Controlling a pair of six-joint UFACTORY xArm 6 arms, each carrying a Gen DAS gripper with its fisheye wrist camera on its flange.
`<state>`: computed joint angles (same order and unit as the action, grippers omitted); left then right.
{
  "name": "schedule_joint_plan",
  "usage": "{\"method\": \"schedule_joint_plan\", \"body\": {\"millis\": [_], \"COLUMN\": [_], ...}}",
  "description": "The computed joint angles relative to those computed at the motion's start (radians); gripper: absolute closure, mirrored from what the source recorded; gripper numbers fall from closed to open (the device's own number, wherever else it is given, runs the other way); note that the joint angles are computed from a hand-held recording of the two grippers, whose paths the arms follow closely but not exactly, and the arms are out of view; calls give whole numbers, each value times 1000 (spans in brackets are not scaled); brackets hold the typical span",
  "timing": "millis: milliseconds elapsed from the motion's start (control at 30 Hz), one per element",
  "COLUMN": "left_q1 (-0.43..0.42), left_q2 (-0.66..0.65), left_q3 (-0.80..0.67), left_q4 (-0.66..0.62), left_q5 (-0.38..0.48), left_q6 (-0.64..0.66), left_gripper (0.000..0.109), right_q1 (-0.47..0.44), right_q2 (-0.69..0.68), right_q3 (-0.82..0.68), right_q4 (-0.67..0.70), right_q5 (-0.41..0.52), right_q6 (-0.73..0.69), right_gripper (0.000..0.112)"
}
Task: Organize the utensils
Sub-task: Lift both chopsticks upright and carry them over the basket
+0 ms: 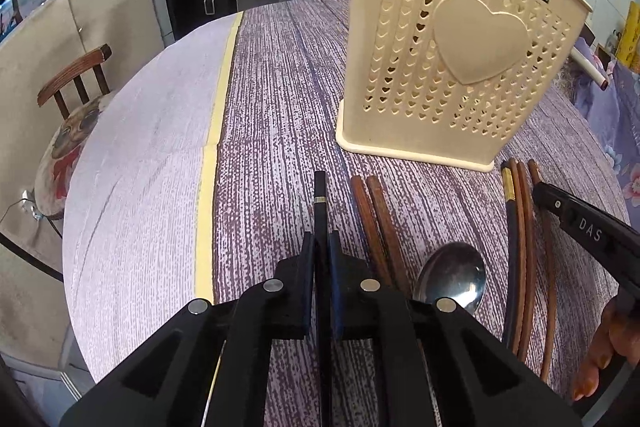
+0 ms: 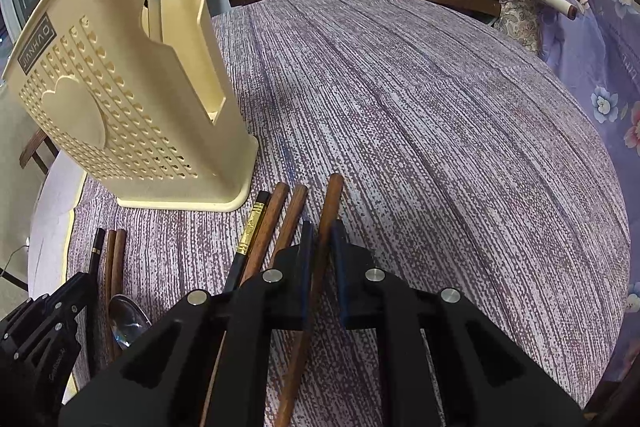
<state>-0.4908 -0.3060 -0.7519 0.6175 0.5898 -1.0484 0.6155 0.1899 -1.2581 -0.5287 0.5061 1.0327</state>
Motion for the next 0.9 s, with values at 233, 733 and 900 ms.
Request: {"method": "schedule_joint_plan", "body": {"millis": [233,733,900], "left_q1": [12,68,93], "left_q2": [7,-55,-125], "left_q3": [-5,50,76], "left_q4": [-16,-43,-34], "left_q5": [-10,-132,-194], "left_q6": [15,23,29], "left_gripper": [100,100,100], "right_q1": [1,-64,-82], "right_q2": [2,-98,-174], "right_q3": [-1,167,228], "right_q4": [-4,70,-10], "right_q5": [-1,-305,-418], "right_q6": [2,32,85], "right_gripper": [102,103,103]}}
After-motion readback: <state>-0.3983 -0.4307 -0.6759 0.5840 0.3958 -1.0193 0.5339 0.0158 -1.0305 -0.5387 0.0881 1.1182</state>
